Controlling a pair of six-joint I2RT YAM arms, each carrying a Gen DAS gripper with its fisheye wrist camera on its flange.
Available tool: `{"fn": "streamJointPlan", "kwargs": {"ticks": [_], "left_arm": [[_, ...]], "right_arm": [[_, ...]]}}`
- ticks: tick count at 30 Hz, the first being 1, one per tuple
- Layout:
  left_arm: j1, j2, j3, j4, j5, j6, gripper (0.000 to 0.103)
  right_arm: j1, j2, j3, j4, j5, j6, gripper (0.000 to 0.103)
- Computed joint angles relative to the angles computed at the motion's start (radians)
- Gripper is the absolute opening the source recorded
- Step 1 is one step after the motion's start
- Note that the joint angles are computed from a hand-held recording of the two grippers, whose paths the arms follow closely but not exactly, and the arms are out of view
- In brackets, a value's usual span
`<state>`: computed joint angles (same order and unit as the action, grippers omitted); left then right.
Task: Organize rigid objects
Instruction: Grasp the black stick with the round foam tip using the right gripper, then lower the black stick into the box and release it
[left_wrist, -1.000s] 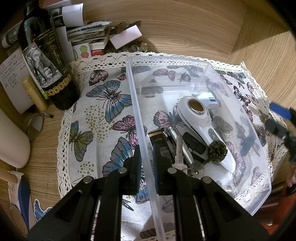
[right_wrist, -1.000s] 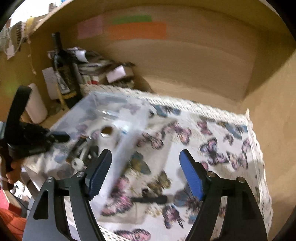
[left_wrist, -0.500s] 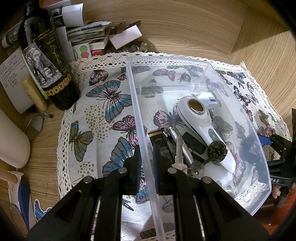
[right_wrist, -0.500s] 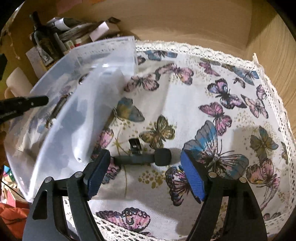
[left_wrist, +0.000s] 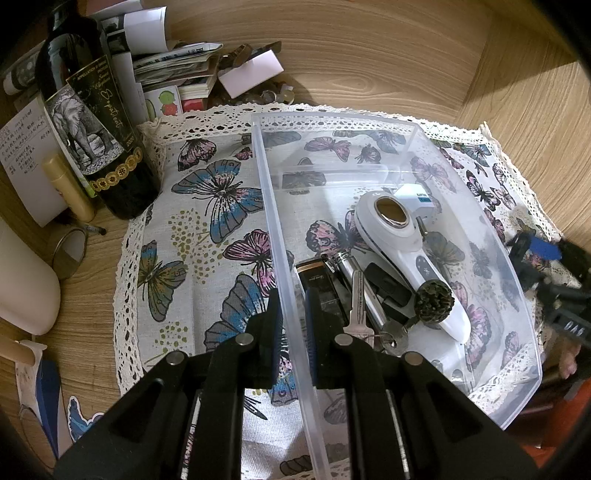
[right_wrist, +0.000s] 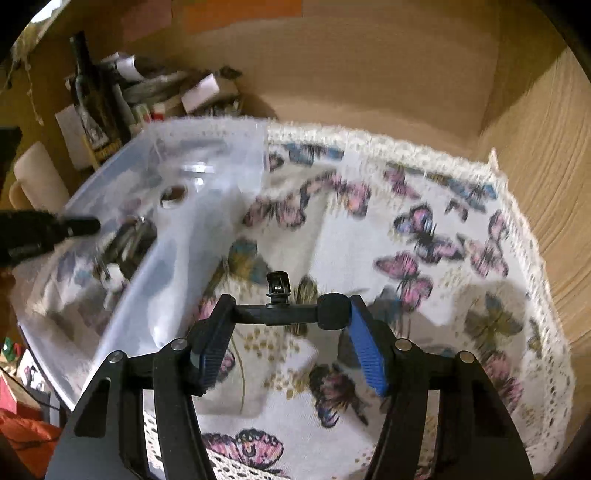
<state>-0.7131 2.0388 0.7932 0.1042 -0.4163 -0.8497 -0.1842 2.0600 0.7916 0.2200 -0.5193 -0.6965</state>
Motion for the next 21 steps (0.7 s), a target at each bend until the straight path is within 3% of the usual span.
{"fn": "streamJointPlan", "kwargs": {"ticks": [12, 21], "left_arm": [[-0.001, 0.002, 0.000, 0.004, 0.001, 0.001, 0.011], [0.000, 0.002, -0.001, 0.005, 0.001, 0.005, 0.011]], "right_arm": [[0.074, -0.161, -0.062, 0.046, -0.110, 0.050, 0.058], [0.196, -0.145, -0.063, 0.035, -0.076, 0.007, 0.058]]}}
